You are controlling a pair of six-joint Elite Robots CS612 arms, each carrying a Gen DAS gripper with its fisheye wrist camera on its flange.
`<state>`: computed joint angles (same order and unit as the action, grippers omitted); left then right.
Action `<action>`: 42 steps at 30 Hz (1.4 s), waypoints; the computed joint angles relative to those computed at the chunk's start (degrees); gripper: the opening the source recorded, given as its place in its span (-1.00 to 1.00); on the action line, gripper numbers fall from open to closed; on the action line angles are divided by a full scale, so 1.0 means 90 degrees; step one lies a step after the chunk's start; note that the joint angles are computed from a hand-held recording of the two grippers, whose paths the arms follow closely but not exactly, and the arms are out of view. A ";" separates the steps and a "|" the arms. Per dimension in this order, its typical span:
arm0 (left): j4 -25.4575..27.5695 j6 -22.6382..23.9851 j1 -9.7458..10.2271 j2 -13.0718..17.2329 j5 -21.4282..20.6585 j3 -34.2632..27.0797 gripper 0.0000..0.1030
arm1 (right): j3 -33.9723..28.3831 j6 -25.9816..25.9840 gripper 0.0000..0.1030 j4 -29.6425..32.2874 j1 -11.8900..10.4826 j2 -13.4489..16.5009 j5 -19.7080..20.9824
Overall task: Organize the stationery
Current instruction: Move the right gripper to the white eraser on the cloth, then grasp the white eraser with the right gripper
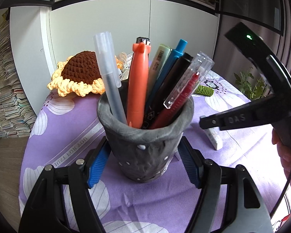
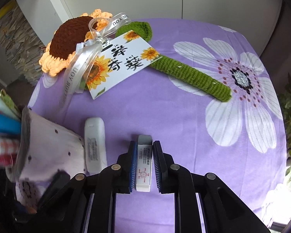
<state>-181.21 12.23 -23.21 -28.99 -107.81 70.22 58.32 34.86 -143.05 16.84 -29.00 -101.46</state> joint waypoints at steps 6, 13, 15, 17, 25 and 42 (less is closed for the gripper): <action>-0.0138 -0.0019 -0.0009 0.0000 0.0059 0.0022 0.40 | 0.0735 0.0136 -0.65 -0.0053 -0.0022 -0.0384 -0.0095; -0.0485 -0.0227 0.0004 0.0043 0.0127 -0.0011 0.57 | 0.1021 0.0082 -0.65 -0.0175 -0.0038 -0.0500 -0.0012; -0.0418 -0.0279 0.0016 0.0046 0.0072 -0.0038 0.57 | 0.1059 0.0072 -0.65 -0.0197 -0.0038 -0.0516 -0.0021; -0.0418 -0.0276 0.0023 0.0039 0.0005 -0.0028 0.50 | 0.1074 0.0051 -0.65 -0.0210 -0.0035 -0.0522 -0.0038; -0.0445 -0.0251 0.0016 0.0012 -0.0107 0.0037 0.34 | 0.1020 -0.0050 -0.65 -0.0057 0.0004 -0.0520 -0.0124; -0.0438 -0.0108 0.0024 0.0011 -0.0197 0.0029 0.34 | 0.1487 -0.0420 -0.75 -0.1668 0.0175 -0.0833 -0.0738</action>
